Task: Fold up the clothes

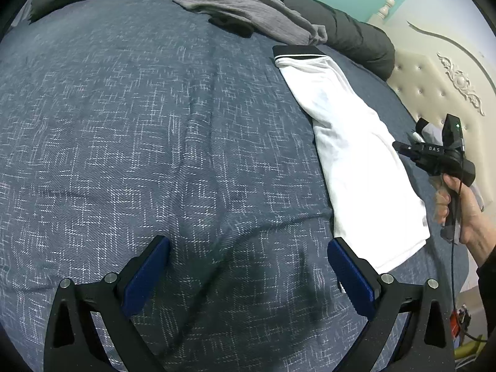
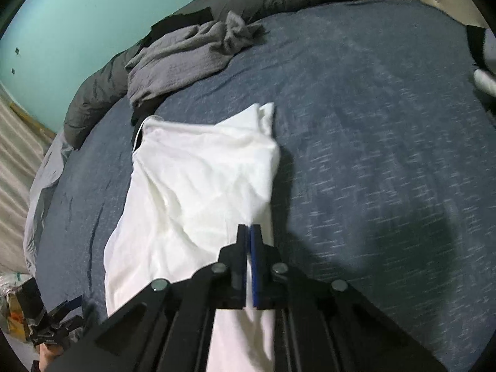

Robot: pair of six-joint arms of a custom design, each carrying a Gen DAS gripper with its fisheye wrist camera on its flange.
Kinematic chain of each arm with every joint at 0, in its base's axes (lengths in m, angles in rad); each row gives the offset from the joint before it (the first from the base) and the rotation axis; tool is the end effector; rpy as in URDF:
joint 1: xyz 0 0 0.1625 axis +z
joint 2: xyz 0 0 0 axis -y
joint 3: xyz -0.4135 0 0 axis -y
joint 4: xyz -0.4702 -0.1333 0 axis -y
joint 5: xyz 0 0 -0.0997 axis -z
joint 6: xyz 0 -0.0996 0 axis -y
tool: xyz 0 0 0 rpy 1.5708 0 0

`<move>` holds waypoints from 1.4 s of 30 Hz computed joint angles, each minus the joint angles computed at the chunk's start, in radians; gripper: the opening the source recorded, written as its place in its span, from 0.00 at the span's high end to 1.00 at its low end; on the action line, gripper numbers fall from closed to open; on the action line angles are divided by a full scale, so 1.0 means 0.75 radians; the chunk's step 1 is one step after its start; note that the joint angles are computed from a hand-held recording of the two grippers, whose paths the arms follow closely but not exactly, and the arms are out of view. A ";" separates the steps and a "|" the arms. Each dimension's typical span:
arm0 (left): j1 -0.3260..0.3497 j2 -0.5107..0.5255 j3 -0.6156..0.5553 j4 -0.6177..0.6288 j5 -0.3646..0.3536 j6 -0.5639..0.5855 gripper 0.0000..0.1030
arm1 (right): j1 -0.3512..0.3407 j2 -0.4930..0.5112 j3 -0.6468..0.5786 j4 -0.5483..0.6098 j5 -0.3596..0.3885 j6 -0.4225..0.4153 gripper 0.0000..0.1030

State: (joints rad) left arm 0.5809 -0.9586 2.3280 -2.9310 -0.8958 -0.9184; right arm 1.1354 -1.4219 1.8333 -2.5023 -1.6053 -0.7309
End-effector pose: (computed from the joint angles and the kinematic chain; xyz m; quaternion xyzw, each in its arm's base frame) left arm -0.2527 -0.3998 -0.0385 0.0352 0.9429 -0.2676 0.1950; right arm -0.1472 -0.6244 0.3466 0.1379 -0.9564 0.2054 0.1555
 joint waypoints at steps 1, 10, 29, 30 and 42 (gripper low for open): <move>0.000 0.000 0.000 -0.001 0.000 0.000 0.00 | -0.001 0.002 -0.002 -0.020 -0.003 0.006 0.99; -0.001 0.001 -0.002 0.006 -0.002 0.001 0.00 | -0.005 0.067 -0.057 -0.003 -0.099 0.093 0.99; -0.034 0.144 -0.115 -0.065 -0.110 0.142 0.00 | -0.151 -0.368 0.263 0.189 0.009 -0.079 0.72; -0.035 0.150 -0.116 -0.073 -0.121 0.141 0.00 | -0.163 -0.387 0.279 0.191 0.010 -0.086 0.72; -0.042 0.199 -0.161 0.006 -0.145 0.043 0.00 | -0.219 -0.508 0.383 0.186 0.017 -0.171 0.72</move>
State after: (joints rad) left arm 0.5492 -0.8095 2.2074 -2.9267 -1.0048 -0.8865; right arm 0.9712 -1.8027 2.1204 -2.3627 -1.5923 -0.8592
